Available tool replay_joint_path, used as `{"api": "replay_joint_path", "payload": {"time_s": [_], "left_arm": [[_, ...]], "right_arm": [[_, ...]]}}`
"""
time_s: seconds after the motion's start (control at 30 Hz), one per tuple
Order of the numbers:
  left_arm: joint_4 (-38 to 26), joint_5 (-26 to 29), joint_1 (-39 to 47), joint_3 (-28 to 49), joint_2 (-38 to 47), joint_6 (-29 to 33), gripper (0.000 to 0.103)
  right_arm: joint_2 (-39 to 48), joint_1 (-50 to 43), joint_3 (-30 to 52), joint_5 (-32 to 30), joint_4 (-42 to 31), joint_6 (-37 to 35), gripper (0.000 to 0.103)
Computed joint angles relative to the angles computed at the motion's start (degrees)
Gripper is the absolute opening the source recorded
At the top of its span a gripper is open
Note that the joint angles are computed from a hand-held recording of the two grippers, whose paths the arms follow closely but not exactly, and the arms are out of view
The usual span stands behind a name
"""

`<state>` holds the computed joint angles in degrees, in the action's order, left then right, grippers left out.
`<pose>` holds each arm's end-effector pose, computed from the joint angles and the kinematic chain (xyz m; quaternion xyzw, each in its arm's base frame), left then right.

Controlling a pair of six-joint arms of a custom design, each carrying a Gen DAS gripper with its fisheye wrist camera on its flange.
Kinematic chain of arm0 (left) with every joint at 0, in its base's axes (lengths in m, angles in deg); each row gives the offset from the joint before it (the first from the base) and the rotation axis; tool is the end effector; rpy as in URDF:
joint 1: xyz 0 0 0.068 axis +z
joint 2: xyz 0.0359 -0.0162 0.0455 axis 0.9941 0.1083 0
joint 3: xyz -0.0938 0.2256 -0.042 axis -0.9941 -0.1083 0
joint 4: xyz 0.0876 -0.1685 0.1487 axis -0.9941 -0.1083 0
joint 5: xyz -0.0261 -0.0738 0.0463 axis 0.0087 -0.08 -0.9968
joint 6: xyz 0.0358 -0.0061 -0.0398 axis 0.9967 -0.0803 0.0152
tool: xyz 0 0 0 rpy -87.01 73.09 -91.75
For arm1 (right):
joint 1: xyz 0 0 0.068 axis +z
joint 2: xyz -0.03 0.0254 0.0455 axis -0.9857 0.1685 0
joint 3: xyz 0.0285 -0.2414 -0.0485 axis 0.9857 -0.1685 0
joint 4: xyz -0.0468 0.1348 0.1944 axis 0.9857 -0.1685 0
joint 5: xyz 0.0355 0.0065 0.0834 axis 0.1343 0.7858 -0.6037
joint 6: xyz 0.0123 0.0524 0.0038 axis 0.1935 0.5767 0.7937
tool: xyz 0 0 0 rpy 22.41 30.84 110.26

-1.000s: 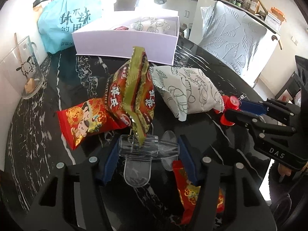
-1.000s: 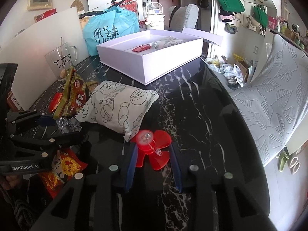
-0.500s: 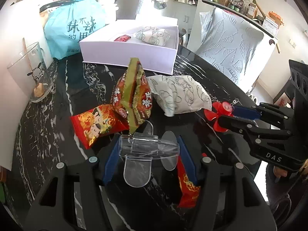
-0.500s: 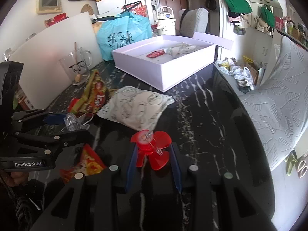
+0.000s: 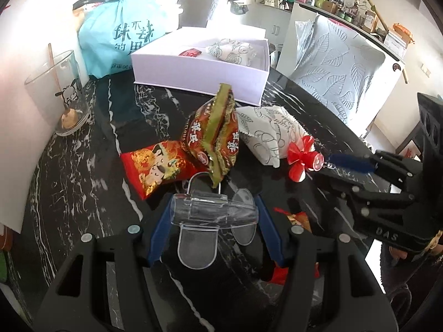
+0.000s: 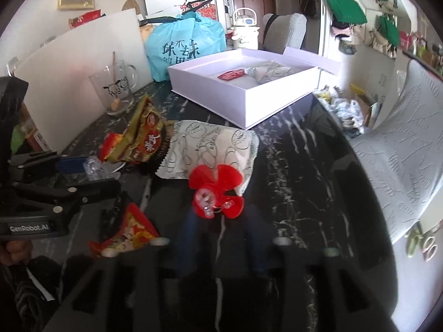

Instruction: Organize objects

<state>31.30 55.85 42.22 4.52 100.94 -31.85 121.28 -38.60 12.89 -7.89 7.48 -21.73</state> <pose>0.1618 -0.1247 0.0663 -0.0732 0.9457 -0.0267 0.3155 0.2362 0.2126 0.0765 -0.3107 0.8803 0.1573 0.3222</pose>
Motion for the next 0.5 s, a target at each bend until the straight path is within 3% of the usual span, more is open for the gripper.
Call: {"api": "replay_joint_path", "payload": {"time_s": [0.2,0.33,0.4,0.43,0.5], "left_arm": [[0.02,-0.22,0.39,0.02,0.34,0.22,0.058],[-0.29,0.2,1.52,-0.4,-0.26,0.43,0.058],[-1.09,-0.64,1.38,-0.33,-0.42,0.15,0.058],[-1.33,-0.86,1.33,-0.41,-0.62,0.07,0.058],[-1.43,-0.78,1.38,-0.67,-1.01,-0.09,0.058]], "right_arm": [[1.06,0.41,0.01,0.18,4.06,-0.92,0.053],[3.24,0.43,2.58,-1.03,2.86,-1.17,0.051],[4.19,0.77,3.54,-0.63,2.39,-1.56,0.036],[4.34,0.8,3.72,-0.58,2.18,-1.78,0.023],[4.36,0.87,4.08,-1.12,1.44,-2.32,0.02]]}}
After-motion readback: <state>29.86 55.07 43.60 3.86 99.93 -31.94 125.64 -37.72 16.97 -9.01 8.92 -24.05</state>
